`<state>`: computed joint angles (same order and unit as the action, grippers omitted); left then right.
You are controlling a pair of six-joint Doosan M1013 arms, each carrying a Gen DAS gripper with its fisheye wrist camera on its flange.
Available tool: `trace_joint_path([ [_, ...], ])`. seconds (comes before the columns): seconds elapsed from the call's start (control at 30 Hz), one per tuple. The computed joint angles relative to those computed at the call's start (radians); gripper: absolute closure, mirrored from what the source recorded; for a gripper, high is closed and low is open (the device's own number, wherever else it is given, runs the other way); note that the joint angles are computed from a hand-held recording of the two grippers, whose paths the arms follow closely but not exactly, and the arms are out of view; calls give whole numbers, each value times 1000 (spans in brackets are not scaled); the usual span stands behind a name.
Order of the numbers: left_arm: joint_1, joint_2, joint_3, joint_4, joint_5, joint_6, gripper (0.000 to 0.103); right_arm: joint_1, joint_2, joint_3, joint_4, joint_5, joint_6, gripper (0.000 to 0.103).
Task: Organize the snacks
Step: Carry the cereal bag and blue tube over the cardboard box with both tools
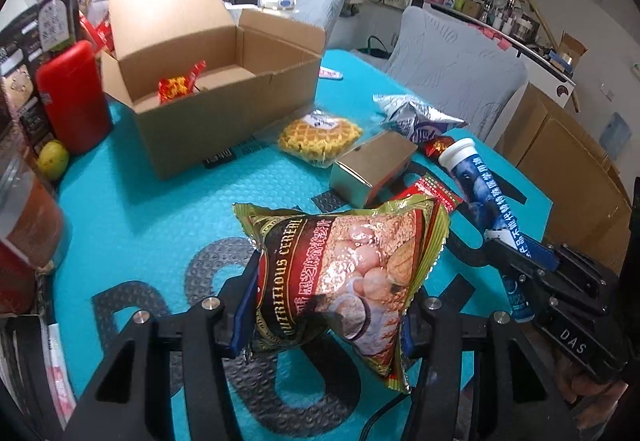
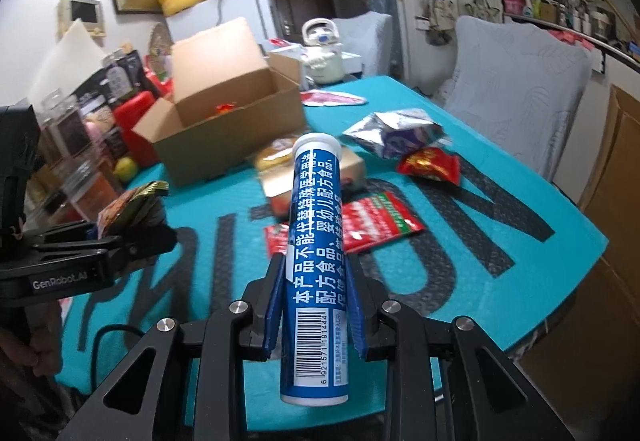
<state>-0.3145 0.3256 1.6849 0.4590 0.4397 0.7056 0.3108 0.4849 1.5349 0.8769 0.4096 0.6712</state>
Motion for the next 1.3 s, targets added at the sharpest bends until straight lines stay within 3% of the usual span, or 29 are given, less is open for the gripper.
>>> trace_joint_path([
  [0.4, -9, -66, 43, 263, -21, -267, 49, 18, -30, 3, 215, 80, -260, 75],
  [0.6, 1, -96, 61, 365, -43, -376, 49, 29, -36, -18, 255, 117, -304, 75],
  [0.9, 62, -86, 24, 237, -90, -248, 49, 50, -5, -101, 214, 148, -269, 75],
  [1.3, 125, -19, -93, 164, -89, -160, 49, 62, 108, -313, 146, 222, -184, 75],
])
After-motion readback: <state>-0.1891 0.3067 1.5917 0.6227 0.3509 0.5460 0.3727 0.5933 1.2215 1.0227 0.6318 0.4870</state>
